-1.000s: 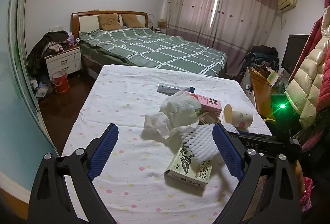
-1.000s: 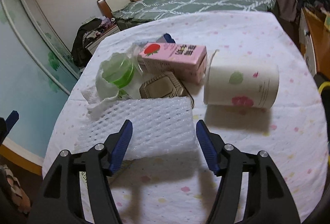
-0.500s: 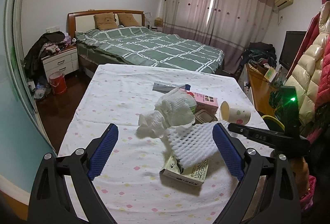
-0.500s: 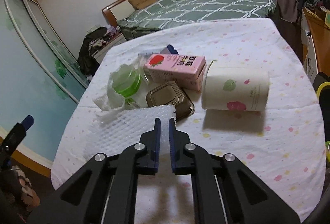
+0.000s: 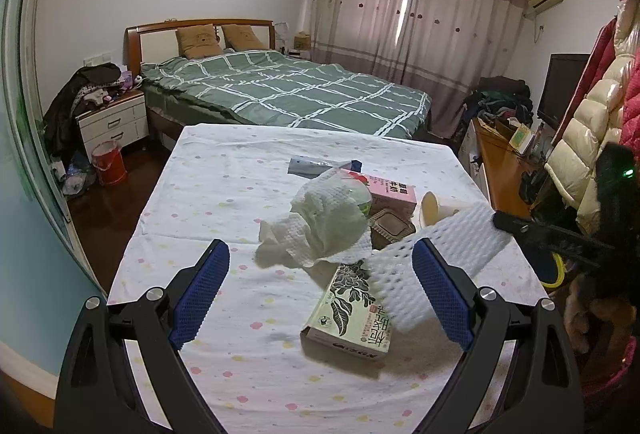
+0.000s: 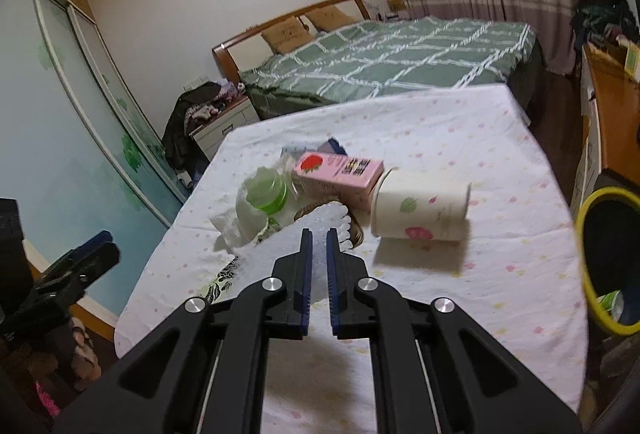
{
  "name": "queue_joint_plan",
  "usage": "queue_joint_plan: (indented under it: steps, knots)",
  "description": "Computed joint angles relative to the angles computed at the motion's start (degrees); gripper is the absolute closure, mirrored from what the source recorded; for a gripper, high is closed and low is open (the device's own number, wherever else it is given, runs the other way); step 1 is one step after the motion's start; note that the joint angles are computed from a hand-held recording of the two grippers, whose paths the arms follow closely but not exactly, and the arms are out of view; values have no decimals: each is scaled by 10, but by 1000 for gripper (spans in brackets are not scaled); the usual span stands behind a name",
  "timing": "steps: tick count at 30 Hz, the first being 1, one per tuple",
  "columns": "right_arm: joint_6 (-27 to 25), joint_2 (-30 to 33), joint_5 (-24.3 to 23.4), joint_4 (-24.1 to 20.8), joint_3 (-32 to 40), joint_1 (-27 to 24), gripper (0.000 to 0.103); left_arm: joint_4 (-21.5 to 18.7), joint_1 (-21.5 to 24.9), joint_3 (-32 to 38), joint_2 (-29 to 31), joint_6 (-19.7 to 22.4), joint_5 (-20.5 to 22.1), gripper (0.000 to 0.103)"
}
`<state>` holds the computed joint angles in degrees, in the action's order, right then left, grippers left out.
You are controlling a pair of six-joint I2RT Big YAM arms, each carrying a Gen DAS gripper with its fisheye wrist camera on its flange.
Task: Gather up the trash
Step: 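Carry the foam netting over the bin and open the right tool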
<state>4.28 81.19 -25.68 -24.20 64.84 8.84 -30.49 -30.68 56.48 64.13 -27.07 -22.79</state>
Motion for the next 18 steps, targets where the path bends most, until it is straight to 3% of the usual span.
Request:
queue_joint_plan:
  steps: [10,18]
  knots:
    - [-10,-45,20,16,-10,-51,96,0,-9,9,12,7,3,12]
    - [12,-30,49,29,14,-141,96,0,-14,24,39,10,20,12]
